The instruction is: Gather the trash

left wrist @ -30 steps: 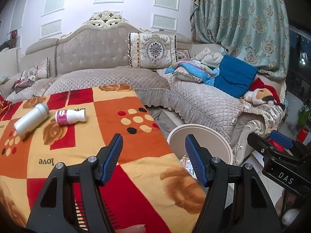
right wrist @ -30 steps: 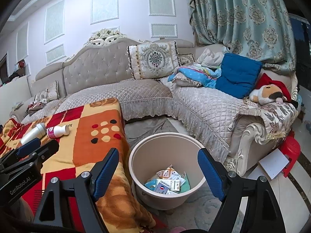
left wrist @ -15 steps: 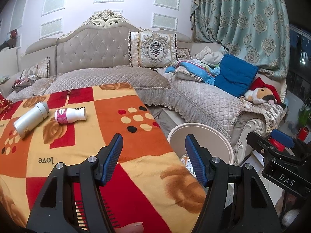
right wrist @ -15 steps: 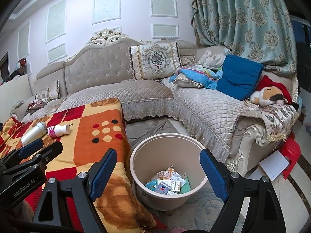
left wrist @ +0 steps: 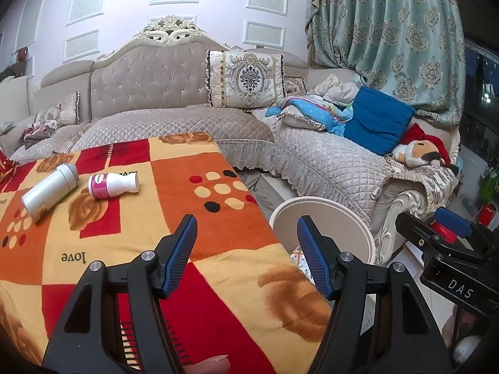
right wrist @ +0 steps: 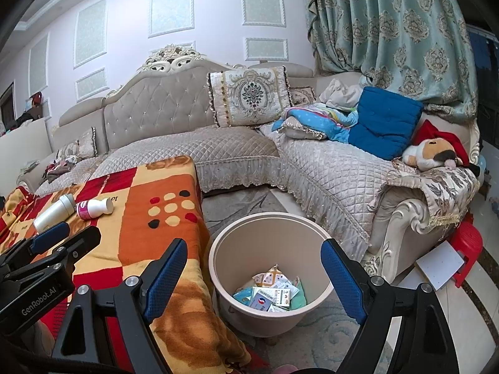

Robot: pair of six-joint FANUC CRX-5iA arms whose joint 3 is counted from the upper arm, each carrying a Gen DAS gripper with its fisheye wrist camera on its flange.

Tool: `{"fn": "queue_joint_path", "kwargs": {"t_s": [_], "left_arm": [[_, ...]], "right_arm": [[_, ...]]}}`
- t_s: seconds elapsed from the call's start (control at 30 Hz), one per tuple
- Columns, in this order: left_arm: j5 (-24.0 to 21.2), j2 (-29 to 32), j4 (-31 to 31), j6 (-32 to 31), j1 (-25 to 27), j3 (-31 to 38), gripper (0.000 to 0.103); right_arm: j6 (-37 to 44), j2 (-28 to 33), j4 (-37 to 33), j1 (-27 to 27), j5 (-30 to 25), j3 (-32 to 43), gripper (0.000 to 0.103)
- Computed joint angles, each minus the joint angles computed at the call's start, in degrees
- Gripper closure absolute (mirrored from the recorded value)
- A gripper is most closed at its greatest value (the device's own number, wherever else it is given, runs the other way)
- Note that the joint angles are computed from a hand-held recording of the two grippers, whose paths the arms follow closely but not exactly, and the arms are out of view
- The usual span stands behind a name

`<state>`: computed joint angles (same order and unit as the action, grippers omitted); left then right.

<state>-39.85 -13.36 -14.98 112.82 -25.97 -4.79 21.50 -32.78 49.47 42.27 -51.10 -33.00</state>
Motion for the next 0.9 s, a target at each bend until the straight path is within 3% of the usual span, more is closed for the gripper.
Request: {"fn": "queue_joint_path", "kwargs": {"t_s": [0.9], "left_arm": [[-0.55,0.27,-0.96,0.61,-0.64,0.41,0.037]], "right_arm": [[1.39,0.37,-1.52,0.02,0.05,0.47,0.016]]}}
